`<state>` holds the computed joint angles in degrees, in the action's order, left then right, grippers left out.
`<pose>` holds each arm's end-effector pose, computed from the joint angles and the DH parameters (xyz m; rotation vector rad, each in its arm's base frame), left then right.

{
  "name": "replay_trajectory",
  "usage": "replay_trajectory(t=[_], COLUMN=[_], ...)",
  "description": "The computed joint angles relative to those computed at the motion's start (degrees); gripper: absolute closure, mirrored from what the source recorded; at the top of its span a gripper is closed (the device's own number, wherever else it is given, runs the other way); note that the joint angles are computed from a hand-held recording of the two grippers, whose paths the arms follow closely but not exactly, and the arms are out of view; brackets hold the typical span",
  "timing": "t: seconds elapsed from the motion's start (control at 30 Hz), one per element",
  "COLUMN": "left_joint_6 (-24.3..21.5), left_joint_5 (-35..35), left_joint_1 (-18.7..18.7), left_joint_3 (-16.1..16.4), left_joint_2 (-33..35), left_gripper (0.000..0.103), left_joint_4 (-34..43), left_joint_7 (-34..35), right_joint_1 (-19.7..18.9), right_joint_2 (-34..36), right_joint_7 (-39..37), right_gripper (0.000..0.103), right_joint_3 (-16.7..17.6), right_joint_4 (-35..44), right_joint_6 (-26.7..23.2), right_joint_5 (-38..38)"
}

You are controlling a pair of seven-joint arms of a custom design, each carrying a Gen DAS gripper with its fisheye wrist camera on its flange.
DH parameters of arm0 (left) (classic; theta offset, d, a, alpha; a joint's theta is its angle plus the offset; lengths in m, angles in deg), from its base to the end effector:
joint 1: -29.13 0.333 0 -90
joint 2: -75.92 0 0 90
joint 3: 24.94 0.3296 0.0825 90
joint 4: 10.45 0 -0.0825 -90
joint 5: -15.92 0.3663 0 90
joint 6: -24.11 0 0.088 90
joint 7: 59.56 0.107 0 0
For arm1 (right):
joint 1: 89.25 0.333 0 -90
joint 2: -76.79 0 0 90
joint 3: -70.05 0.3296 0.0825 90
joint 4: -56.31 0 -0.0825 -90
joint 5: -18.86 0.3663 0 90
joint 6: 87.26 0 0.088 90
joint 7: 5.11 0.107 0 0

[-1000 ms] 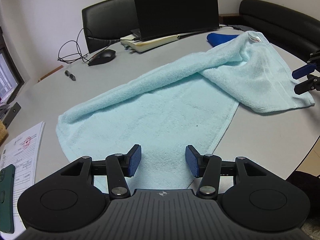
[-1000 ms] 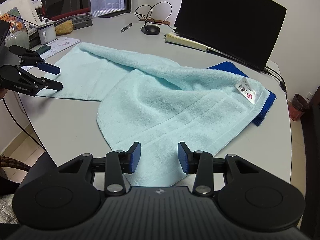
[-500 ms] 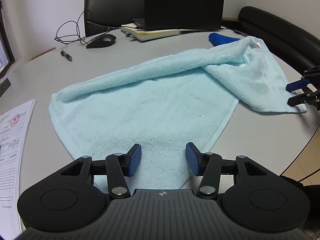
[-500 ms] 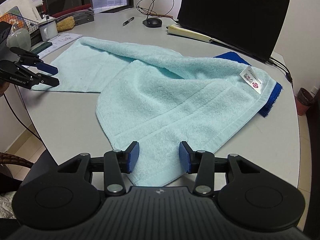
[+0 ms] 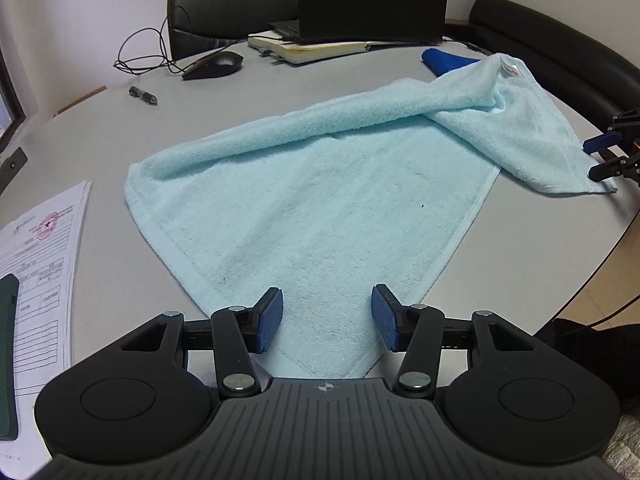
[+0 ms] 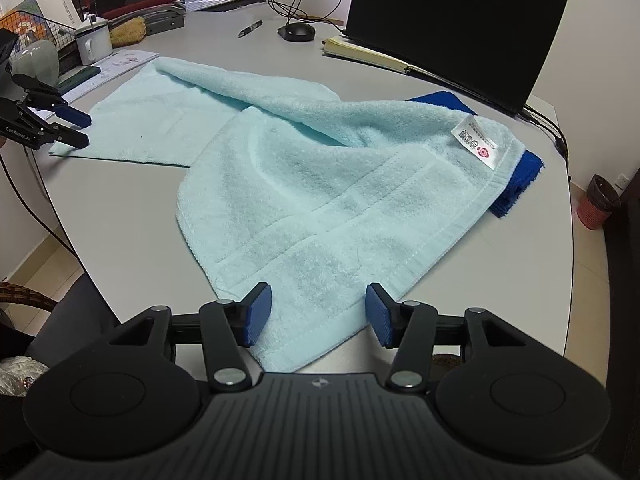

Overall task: Fold towel
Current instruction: 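Raise both open grippers and pull back from the towel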

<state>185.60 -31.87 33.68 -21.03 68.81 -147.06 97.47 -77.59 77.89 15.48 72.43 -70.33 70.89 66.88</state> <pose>0.4863 0.1101 0.4438 -1.5496 2.0882 -0.7276 0.5417 0.1033 0.4433 -2.2801 0.9917 -0.4117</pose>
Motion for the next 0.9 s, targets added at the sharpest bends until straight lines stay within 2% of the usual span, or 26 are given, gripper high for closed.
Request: replay_trajectory(t=[0.13, 0.4, 0.5, 0.67, 0.77, 0.9], left_joint_6=[-1.7, -0.7, -1.1, 1.4, 0.1, -1.9], left_joint_5=[1.8, 6.6, 6.4, 6.6, 3.9, 0.3], left_joint_1=[1.1, 2.8, 3.1, 2.1, 0.2, -1.2], left_joint_3=[0.7, 1.3, 1.9, 1.3, 2.0, 2.0], left_joint_2=[-0.2, -0.5, -0.5, -1.2, -1.8, -1.1], left_gripper=[0.049, 0.046, 0.046, 0.048, 0.048, 0.048], left_joint_4=[0.4, -0.1, 0.0, -1.2, -0.8, 1.0], left_joint_7=[0.3, -3.0, -4.1, -4.2, -0.9, 2.5], right_joint_1=[-0.4, -1.0, -0.9, -0.2, 0.5, 1.1], right_joint_2=[-0.4, -1.4, -1.7, -2.2, -2.5, -2.2], right_joint_7=[0.5, 1.6, 2.7, 3.1, 2.4, -0.2], right_gripper=[0.051, 0.05, 0.05, 0.05, 0.05, 0.05], right_joint_3=[-0.4, -1.1, -1.1, -0.8, -0.4, -0.5], right_joint_4=[-0.4, -1.9, -2.3, -3.0, -3.3, -2.0], right_joint_6=[-0.1, 0.8, 1.6, 3.1, 5.0, 4.1], right_joint_5=[-1.1, -3.0, -4.3, -4.9, -4.6, -1.6])
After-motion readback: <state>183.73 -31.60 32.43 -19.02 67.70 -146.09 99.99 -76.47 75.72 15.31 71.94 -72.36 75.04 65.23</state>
